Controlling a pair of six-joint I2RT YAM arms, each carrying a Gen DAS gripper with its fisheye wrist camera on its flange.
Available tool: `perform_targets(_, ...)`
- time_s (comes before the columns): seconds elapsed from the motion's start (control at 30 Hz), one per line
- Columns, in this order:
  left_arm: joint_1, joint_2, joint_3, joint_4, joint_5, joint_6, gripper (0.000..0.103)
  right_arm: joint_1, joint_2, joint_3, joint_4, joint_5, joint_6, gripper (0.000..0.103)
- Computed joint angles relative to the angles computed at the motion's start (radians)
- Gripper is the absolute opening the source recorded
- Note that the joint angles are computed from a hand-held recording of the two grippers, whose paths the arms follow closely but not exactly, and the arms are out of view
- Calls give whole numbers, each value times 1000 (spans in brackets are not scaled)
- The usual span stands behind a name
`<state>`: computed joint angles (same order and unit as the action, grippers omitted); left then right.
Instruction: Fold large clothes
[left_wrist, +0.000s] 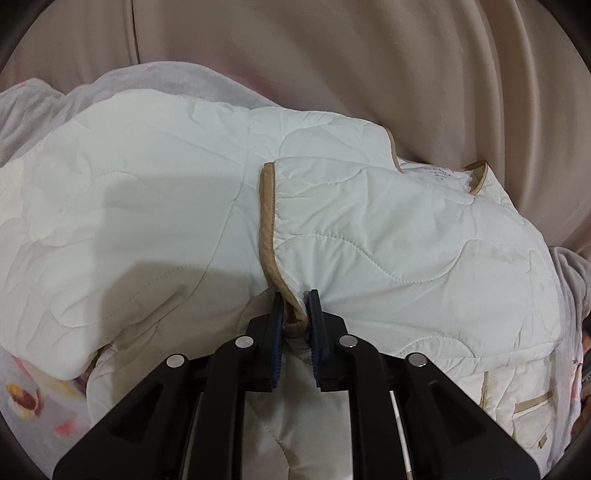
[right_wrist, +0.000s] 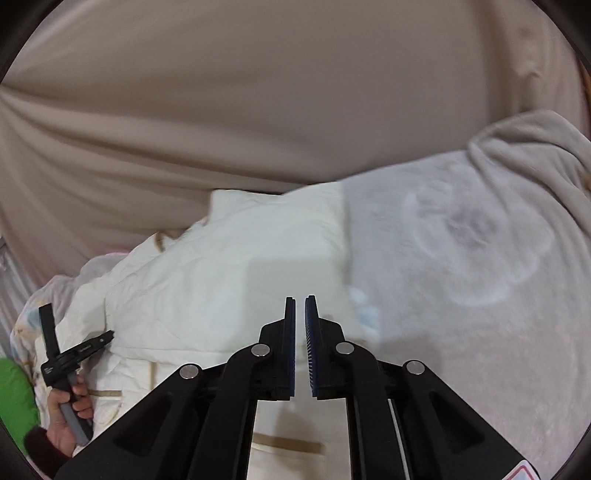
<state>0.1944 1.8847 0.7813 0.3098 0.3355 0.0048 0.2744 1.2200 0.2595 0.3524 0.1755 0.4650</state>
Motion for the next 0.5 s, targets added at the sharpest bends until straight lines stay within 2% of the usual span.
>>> perform_targets(0.07,9,-13,-18,8,1,12,13,18,185,90,42,11,-34,9)
perform_targets(0.13,20,-13,-18,7,19,12,13,16,374,154,70,51,-49,1)
perform_targets(0.17,26,-8,-13,5,37,9,14,-5,455,178,91,50,-69,0)
perform_targets(0.2,30,-2,-9,7,52,6,15,-43,515,159,184,-2,-95,0)
perform_targets(0.23,33,2,-6,6,57,4,15,-65,526,123,258,-43,-84,0)
perform_targets(0.27,32,4,-4,7,58,3,15,-85,508,106,267,-70,-63,0)
perform_targets(0.4,24,3,-3,12,41,-3,15,8,350,85,153,42,-15,1)
perform_targets(0.43,24,2,-2,11,42,-4,15,25,333,82,164,35,-27,1)
perform_targets(0.5,27,-1,-1,6,45,-7,15,65,376,117,136,112,-49,0)
